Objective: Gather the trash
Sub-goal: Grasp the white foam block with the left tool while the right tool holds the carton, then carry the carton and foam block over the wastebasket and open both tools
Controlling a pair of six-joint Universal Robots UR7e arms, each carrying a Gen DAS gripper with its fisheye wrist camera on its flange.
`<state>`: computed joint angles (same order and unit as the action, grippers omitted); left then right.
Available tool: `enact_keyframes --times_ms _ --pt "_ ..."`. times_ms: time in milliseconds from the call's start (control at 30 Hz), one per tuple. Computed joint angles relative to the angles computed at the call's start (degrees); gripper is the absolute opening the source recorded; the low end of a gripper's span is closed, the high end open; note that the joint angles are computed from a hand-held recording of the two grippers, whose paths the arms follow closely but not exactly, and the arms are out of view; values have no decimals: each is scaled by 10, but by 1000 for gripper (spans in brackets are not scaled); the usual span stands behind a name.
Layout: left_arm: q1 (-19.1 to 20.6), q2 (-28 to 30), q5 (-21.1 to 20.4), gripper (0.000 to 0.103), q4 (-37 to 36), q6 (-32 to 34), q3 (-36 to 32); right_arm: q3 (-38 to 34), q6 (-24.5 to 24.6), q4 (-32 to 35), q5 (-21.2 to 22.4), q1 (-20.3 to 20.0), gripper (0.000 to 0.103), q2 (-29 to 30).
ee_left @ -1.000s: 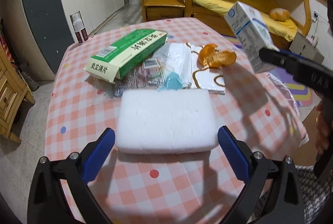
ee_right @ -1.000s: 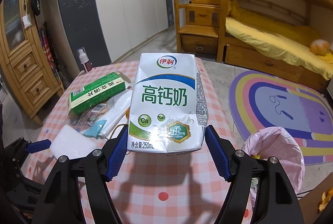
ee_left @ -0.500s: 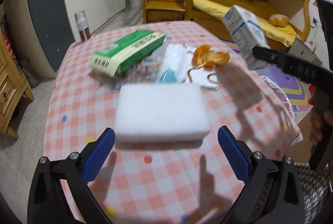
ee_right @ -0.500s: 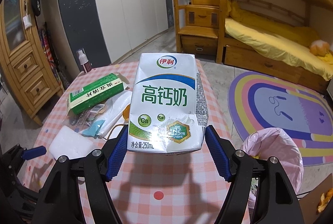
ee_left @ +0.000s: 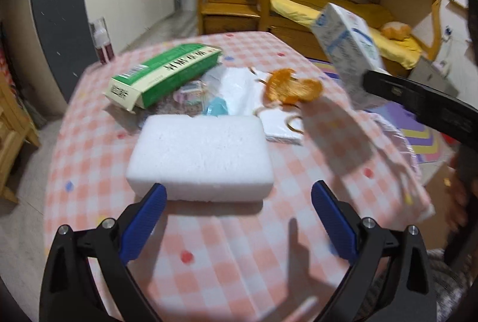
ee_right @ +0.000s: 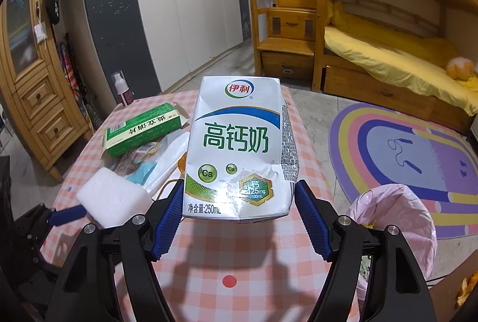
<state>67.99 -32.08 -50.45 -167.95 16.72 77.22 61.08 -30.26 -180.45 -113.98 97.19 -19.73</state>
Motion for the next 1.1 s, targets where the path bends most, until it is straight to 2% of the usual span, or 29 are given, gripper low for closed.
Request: enact_keyframes --times_ms 200,233,300,333,367,433,533,633,767,900,1100 --pt "1 16 40 77 0 -19 -19 3 5 -3 -1 -1 72 -3" --pt "0 16 46 70 0 -21 -20 4 5 -2 -1 -2 72 -4" --pt "-1 19 54 53 -5 -16 -21 5 2 -2 0 -2 72 -4" --pt "-2 18 52 32 -10 -9 -17 6 1 -3 -1 -2 72 -5" --pt "-4 17 52 21 -20 4 -12 6 -1 -4 -1 -2 72 -5" --pt "-6 15 50 19 -45 25 0 9 -3 -7 -3 -1 72 -5" --pt "-5 -13 7 18 -77 40 38 17 -2 -14 0 -2 72 -10" --pt "-9 -36 -36 18 -165 99 83 25 -1 -23 6 -4 72 -16" --pt "-15 -36 -55 18 -228 154 100 37 -4 -36 14 -5 72 -23" --pt "-17 -23 -55 18 -211 157 82 48 -13 -55 9 -7 72 -29" --pt "-20 -4 -83 18 -157 136 44 67 -12 -84 -17 -17 72 -45"
